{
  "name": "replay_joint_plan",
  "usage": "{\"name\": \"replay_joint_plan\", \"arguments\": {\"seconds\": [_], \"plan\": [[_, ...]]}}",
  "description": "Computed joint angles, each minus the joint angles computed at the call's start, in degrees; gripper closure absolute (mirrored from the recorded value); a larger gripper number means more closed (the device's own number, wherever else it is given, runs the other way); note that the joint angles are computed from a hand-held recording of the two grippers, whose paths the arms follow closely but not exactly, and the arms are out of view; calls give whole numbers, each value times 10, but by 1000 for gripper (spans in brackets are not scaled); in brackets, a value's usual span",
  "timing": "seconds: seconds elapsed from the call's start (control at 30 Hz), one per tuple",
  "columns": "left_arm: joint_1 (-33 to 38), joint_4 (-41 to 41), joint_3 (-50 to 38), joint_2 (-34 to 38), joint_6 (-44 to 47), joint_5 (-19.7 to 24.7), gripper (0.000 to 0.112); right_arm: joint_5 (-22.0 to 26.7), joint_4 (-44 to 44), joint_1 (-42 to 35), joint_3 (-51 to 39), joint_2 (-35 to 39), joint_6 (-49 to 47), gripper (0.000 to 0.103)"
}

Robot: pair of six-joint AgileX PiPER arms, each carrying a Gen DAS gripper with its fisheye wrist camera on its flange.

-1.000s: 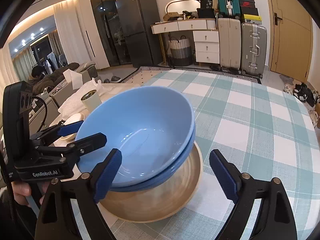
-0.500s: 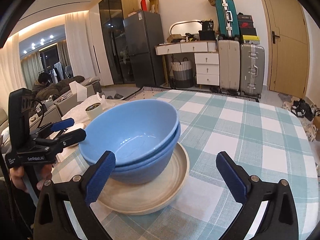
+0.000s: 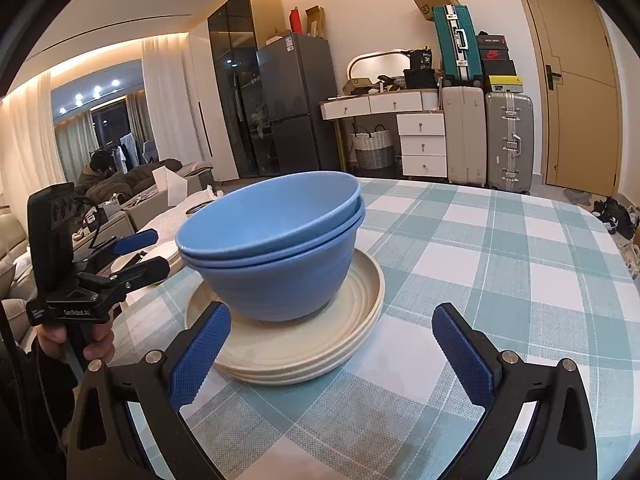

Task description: Organize plates and bowls

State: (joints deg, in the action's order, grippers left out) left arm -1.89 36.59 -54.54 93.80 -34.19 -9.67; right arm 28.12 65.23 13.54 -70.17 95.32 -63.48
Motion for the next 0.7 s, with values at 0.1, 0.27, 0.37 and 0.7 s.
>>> {"name": "replay_joint_plan", "arguments": {"seconds": [0.1, 0.27, 0.37, 0.7], "plan": [[2, 32, 3, 10, -29, -12, 12, -3, 27, 2, 17, -6, -38, 1], [6, 35, 3, 23, -36, -23, 12, -3, 62, 5, 37, -14, -86, 1], [-1, -21, -7, 35, 18, -14, 12, -5, 81, 9, 47, -14, -110, 1], [3, -2, 5, 25, -6, -30, 12, -17, 99, 21, 60, -24, -149, 1]]}}
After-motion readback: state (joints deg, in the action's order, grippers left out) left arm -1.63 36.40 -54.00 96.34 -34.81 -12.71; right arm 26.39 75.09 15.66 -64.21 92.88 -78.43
